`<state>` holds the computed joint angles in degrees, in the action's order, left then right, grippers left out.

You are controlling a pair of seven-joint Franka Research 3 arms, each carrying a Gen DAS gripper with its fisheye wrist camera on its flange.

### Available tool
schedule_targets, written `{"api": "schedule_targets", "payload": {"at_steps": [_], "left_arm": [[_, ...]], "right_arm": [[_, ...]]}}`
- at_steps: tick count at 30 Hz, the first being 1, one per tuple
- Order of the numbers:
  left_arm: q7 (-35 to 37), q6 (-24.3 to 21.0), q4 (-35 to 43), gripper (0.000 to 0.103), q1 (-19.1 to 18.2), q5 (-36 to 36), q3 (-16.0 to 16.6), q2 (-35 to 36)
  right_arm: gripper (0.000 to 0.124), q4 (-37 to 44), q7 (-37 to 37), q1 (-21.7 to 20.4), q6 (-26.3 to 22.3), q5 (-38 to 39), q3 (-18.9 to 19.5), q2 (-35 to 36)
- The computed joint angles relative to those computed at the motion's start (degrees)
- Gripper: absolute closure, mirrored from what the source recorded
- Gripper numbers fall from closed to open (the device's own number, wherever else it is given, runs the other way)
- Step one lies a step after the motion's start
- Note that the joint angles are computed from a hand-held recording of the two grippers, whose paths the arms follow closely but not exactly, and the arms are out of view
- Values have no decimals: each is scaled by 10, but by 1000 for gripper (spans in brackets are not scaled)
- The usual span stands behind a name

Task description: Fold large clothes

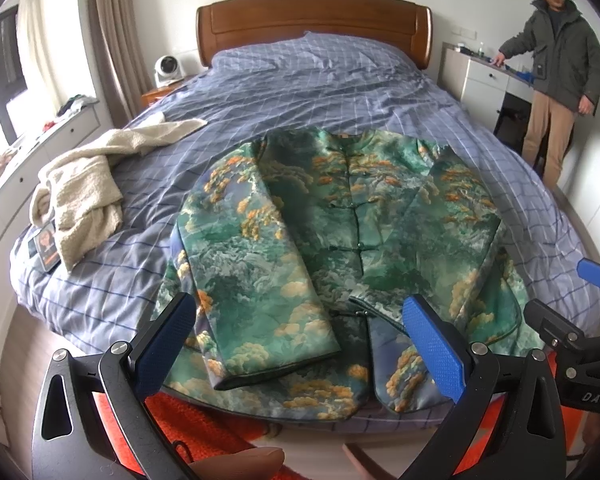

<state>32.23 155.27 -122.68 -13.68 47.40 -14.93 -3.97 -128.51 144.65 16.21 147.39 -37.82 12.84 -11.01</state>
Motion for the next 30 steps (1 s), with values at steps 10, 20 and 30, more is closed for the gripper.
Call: {"api": "schedule_targets", "payload": {"at_steps": [10, 20, 30], "left_arm": [[11, 0, -2, 0, -4, -22, 0, -3], [48, -26, 20, 0, -15, -65, -4, 14], [129, -62, 36, 0, -26, -145, 0, 13]], "right_arm": [[21, 7, -11, 4, -2, 7, -2, 4], [21, -15, 15, -8, -4, -21, 5, -30], [21, -32, 6, -28, 3, 2, 15, -44]]}}
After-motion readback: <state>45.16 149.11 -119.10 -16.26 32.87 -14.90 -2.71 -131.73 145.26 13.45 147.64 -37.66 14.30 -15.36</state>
